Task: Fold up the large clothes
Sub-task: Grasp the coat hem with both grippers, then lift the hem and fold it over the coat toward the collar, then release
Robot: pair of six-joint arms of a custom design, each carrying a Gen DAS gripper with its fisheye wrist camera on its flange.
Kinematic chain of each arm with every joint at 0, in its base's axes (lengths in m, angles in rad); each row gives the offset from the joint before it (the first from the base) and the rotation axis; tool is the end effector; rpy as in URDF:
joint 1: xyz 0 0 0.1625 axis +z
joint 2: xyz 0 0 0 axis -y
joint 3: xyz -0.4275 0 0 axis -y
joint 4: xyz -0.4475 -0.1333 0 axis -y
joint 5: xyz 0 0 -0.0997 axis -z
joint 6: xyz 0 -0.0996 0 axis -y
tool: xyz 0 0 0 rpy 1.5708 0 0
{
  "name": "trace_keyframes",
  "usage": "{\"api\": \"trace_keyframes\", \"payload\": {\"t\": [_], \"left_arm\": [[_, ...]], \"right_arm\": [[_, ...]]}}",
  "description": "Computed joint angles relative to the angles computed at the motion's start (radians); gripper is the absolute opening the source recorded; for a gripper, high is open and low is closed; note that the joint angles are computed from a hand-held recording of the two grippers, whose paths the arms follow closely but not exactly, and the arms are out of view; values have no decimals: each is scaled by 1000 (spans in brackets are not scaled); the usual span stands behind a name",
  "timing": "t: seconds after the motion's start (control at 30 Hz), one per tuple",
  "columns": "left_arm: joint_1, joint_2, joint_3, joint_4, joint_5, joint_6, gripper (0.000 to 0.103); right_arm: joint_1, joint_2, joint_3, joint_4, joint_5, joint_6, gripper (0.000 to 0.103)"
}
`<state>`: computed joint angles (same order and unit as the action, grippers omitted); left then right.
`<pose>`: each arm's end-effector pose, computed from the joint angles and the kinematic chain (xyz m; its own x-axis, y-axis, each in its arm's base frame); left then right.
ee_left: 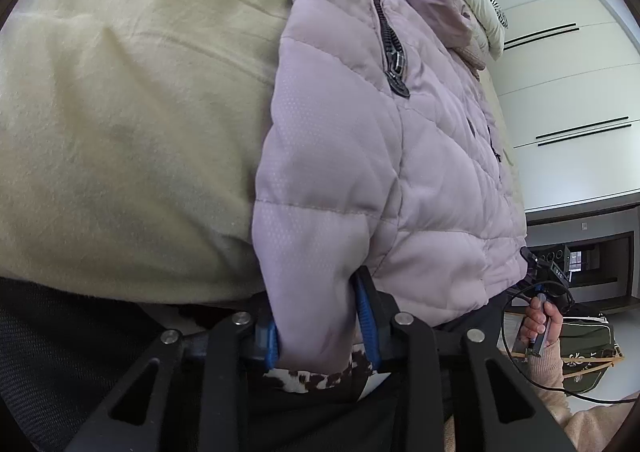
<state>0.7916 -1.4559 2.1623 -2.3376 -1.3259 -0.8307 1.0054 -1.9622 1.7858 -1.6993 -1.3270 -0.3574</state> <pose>-0.2357 -0.4627 0.2063 -0.9903 -0.0717 -0.1186 -0.0443 0.9746 -0.2194 -0.0823 -0.4234 0.5739 -0.9828 0.1480 -0.1107 0.1785 0.9150 -0.3618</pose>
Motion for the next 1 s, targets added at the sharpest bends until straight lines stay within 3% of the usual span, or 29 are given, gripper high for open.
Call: {"api": "trace_keyframes", "payload": {"t": [0.23,0.47,0.8,1.0], "left_arm": [[-9,8,-15,30,22,-2,25],[-23,16,-28,53,39,-8,18],[-92,15,-50,90,138,-19,8],[-127,-8,-74,66,192,-7,8]], "right_arm": [[16,-6,6,-10,-34,-27,33],[70,-22,30,-77,-132,-33,19],[122,-53,57,-149,-155,-53,11],[206,-52,34,-207,-141,-52,9]]}}
